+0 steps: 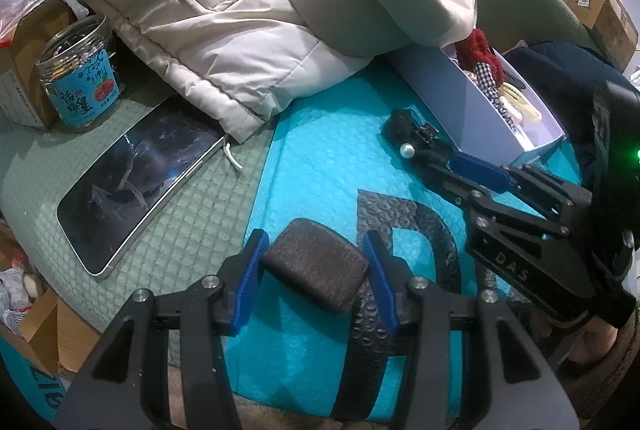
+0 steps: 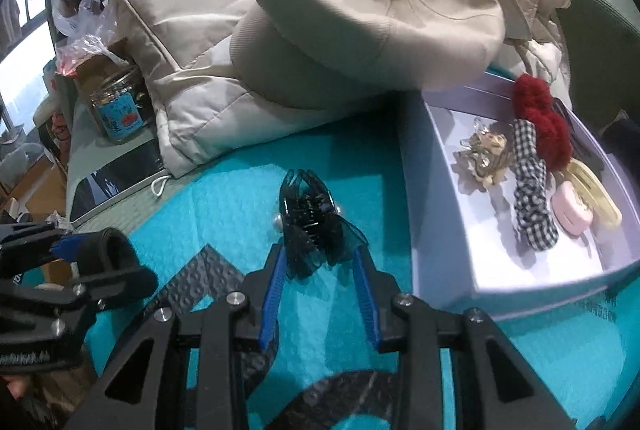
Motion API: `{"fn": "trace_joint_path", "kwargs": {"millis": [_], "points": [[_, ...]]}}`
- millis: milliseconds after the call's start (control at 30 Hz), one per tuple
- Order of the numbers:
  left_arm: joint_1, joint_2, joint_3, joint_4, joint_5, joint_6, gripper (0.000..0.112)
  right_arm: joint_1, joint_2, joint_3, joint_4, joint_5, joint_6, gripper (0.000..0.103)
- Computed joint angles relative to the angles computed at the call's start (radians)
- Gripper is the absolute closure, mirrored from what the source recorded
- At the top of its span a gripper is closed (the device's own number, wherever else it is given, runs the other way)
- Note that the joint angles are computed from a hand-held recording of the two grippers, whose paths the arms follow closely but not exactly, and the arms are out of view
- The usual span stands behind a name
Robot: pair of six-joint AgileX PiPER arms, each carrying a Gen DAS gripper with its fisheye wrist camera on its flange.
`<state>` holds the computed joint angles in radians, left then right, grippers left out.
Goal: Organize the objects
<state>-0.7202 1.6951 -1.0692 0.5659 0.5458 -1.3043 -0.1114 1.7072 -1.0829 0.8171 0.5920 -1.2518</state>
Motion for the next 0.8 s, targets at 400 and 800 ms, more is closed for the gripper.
{"fn": "trace_joint_path", "kwargs": {"millis": [400,800], "points": [[0.019,-0.002,0.013,0.032,-0.013,-0.086,0.066,0.035,-0.014,0.019,-0.04,-0.046,0.012,0.101],[-0.041,-0.036,0.031,0.102,0.0,-0.191,0.066,-0.119,-0.067,0.064,0.001,0.089,-0.111,0.102]]}}
